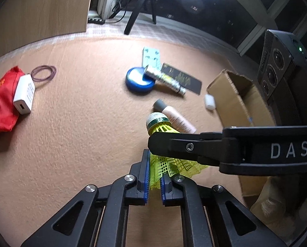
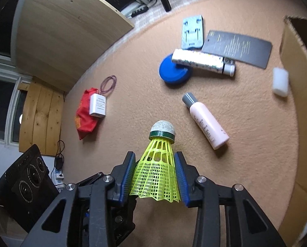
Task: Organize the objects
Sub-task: 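Close the right gripper on the shuttlecock skirt and lift it, then carry the shuttlecock with the right tool toward the box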
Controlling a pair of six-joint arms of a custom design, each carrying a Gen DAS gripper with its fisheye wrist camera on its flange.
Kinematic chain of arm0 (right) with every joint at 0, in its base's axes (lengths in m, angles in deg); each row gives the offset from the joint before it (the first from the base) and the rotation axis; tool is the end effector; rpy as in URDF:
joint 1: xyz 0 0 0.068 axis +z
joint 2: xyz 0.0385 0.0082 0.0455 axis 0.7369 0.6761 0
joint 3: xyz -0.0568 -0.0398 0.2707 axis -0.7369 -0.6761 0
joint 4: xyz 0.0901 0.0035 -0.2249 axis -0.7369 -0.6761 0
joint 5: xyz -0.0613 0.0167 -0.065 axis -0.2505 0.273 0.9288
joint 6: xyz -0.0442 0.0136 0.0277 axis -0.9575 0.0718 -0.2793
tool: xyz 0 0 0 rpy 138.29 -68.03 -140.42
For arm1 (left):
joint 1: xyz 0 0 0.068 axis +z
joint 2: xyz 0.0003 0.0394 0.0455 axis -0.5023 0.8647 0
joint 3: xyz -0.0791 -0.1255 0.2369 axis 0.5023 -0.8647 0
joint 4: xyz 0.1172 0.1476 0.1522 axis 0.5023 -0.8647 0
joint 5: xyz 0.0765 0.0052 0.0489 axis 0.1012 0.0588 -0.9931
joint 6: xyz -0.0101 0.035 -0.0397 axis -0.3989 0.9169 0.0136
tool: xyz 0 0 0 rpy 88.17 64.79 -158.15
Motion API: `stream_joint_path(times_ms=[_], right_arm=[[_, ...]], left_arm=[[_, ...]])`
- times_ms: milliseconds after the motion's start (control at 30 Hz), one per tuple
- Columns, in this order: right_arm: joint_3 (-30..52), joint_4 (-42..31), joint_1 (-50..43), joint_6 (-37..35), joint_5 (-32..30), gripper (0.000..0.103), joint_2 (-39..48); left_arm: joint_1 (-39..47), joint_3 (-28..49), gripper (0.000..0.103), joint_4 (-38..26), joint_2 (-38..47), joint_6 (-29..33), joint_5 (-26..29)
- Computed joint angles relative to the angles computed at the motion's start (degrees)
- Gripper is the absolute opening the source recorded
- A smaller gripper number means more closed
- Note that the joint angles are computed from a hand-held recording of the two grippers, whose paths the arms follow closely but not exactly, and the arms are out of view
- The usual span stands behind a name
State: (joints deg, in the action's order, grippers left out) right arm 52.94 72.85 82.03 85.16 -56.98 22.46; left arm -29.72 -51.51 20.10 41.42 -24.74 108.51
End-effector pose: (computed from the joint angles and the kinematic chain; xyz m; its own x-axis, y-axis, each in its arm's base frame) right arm 0.2757 0.2018 0.1143 -0.9385 0.3153 -0.1411 0.1720 0.7809 0.6004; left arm 0.2644 -0.0132 0.0980 -0.8866 0.1057 -0.4502 0.2779 0.8999 -0.3360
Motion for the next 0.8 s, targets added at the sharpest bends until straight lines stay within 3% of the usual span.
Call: stream_joint_path(times_ms=[433, 800], right_arm=[[-9.58, -6.45, -5.41, -4.76, 2.74, 0.036, -18.82], [-15.27, -14.11, -18.83, -13.88, -0.05, 0.036, -30.26]], left_arm=[[-12.74, 1.12, 0.008, -0.96, -9.35, -9.87, -2.20], [-27.57, 9.76, 0.008, 1.75, -3.22, -18.88, -7.66]])
